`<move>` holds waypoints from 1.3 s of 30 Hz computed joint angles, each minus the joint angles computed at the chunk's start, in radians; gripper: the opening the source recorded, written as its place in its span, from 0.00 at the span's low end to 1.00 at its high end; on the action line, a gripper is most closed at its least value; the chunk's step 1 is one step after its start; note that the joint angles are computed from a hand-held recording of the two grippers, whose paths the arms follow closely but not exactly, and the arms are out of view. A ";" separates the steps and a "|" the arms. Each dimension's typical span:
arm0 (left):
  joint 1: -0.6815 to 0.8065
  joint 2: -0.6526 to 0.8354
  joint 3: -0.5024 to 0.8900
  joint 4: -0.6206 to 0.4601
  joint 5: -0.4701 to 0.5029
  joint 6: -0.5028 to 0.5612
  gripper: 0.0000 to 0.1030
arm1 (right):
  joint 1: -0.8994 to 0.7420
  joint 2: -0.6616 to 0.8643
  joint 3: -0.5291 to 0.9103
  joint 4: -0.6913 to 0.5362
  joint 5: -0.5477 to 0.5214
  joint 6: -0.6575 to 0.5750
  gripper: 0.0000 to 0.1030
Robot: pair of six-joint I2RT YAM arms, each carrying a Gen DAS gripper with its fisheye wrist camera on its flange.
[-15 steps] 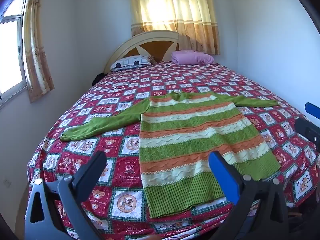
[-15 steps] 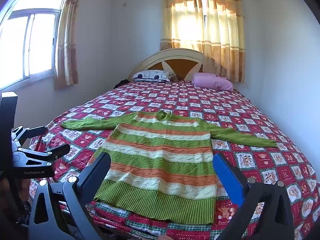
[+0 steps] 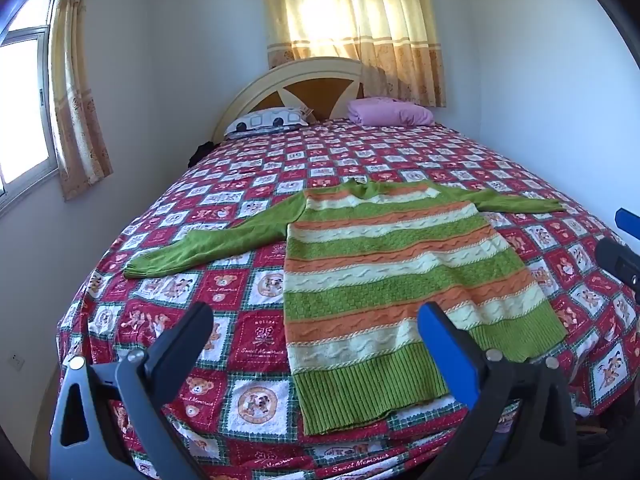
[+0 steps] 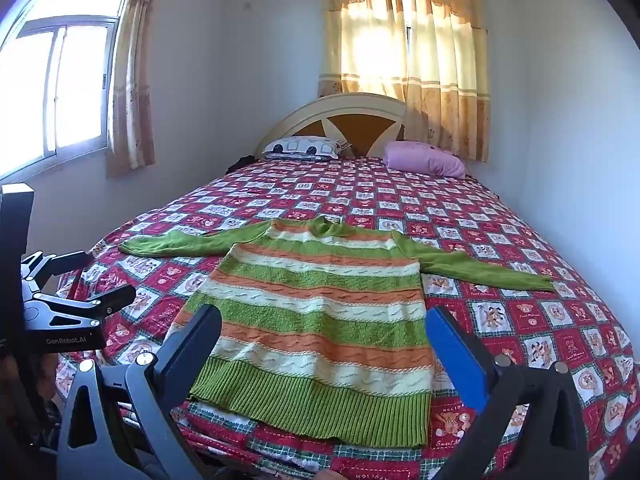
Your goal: Fold small clothes
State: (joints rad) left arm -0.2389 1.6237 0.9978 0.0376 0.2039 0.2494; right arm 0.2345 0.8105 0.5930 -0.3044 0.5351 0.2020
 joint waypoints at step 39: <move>0.039 0.003 0.014 0.011 0.019 -0.017 1.00 | -0.026 0.003 -0.012 0.011 -0.018 -0.001 0.99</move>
State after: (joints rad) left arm -0.1999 1.6268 1.0119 0.0482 0.2233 0.2319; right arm 0.2090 0.8136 0.5806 -0.2938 0.5176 0.2008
